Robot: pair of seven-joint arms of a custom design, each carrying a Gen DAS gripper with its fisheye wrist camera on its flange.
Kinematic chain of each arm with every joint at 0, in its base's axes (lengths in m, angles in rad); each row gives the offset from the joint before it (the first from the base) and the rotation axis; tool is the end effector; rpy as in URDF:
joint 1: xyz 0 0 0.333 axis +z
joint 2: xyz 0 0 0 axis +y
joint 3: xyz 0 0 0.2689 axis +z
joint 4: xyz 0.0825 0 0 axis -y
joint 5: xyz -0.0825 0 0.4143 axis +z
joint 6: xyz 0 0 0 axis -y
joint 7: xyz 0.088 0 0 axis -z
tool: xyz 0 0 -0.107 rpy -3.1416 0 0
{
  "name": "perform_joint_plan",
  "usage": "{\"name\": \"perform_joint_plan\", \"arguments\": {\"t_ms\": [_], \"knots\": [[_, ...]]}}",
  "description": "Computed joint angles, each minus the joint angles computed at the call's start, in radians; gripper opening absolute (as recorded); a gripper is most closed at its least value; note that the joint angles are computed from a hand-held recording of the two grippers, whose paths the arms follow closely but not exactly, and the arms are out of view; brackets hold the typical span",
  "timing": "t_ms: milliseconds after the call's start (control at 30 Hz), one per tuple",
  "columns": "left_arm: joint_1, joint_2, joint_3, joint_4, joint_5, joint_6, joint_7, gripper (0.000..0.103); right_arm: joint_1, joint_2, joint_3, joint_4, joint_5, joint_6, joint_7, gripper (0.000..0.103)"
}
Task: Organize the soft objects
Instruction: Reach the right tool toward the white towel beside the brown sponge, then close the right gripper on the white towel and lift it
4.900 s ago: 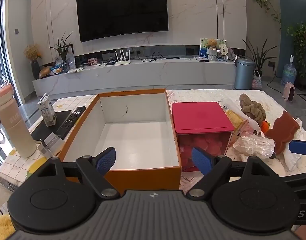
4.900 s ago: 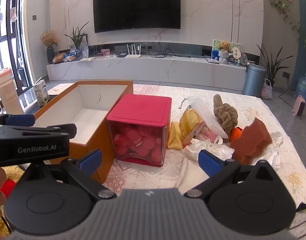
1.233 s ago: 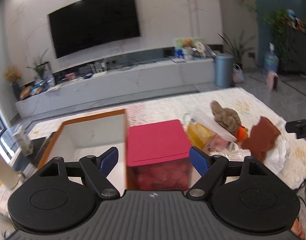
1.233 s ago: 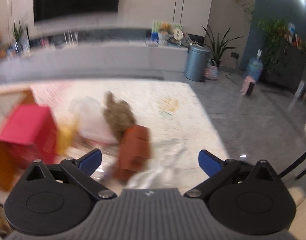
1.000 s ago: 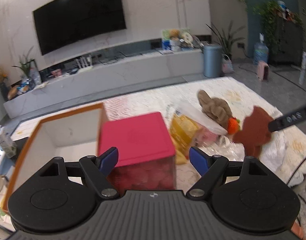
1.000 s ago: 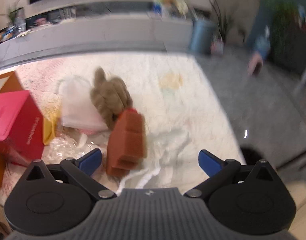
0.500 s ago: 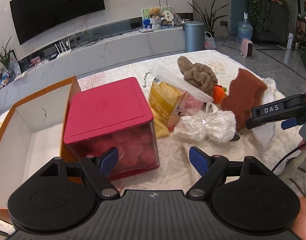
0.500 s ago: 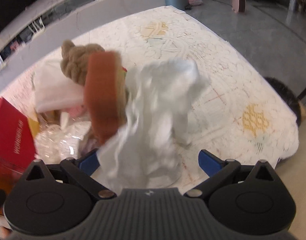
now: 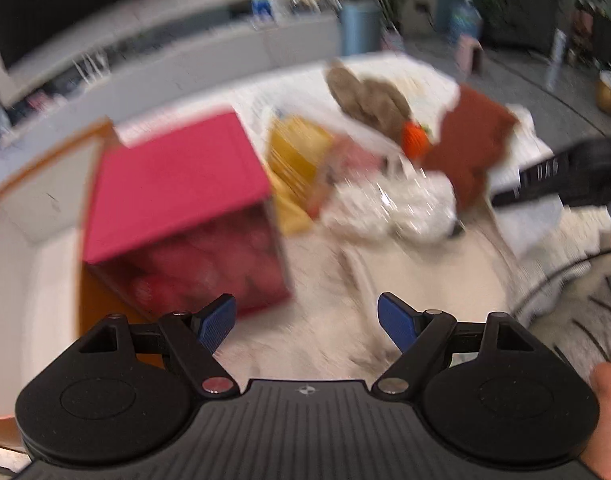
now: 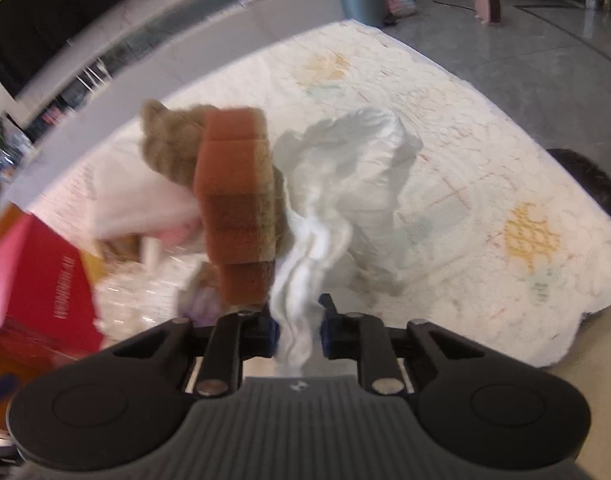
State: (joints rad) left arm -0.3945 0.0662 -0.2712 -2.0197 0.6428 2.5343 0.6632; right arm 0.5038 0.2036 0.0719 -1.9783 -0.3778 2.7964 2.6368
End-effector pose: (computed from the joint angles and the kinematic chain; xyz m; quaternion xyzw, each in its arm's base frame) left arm 0.4890 -0.3904 0.4050 -0.6000 0.7372 -0.2141 0.2253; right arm 0.5397 0.3689 0.3707 -0.6075 0.7283 -0.0968 0.3019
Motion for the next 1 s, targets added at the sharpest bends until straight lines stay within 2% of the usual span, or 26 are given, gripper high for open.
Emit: {"name": "perform_joint_plan", "arguments": {"t_ms": [100,233,367,533,633,733,767,800,833,900,1000], "knots": [[0.017,0.056,-0.009,0.048,-0.204,0.003,0.176,0.094,-0.003,-0.005,0.003,-0.005,0.010,-0.001,-0.012,0.018],[0.010,0.147,-0.006,0.142,-0.316,-0.046,0.292,0.094,-0.012,-0.003,0.011,-0.011,0.048,0.013,-0.032,0.018],[-0.023,0.246,0.020,0.260,-0.331,-0.133,0.272,0.094,-0.009,0.000,0.007,-0.009,0.045,0.015,-0.037,0.018],[-0.011,0.273,0.024,0.274,-0.412,-0.064,0.274,0.090,-0.017,0.000,0.013,-0.018,0.080,0.035,-0.061,0.019],[-0.007,0.289,0.024,0.279,-0.450,-0.025,0.273,0.076,-0.019,-0.003,0.015,-0.026,0.101,0.056,-0.082,0.019],[-0.032,0.296,0.043,0.285,-0.413,-0.011,0.244,0.061,-0.018,0.000,0.015,-0.024,0.113,0.054,-0.092,0.019],[-0.040,0.298,0.048,0.290,-0.400,-0.015,0.228,0.044,-0.017,-0.001,0.014,-0.025,0.115,0.056,-0.093,0.019],[-0.039,0.301,0.045,0.294,-0.409,-0.016,0.222,0.032,-0.016,-0.002,0.012,-0.027,0.114,0.059,-0.092,0.019],[-0.037,0.301,0.042,0.296,-0.422,-0.017,0.212,0.031,-0.015,-0.003,0.010,-0.029,0.113,0.061,-0.089,0.019],[-0.045,0.301,0.045,0.301,-0.414,-0.020,0.188,0.019,-0.016,-0.008,0.011,-0.035,0.121,0.069,-0.090,0.019],[-0.059,0.285,0.054,0.293,-0.376,-0.019,0.166,0.017,-0.024,-0.021,0.021,-0.048,0.144,0.077,-0.120,0.019]]}}
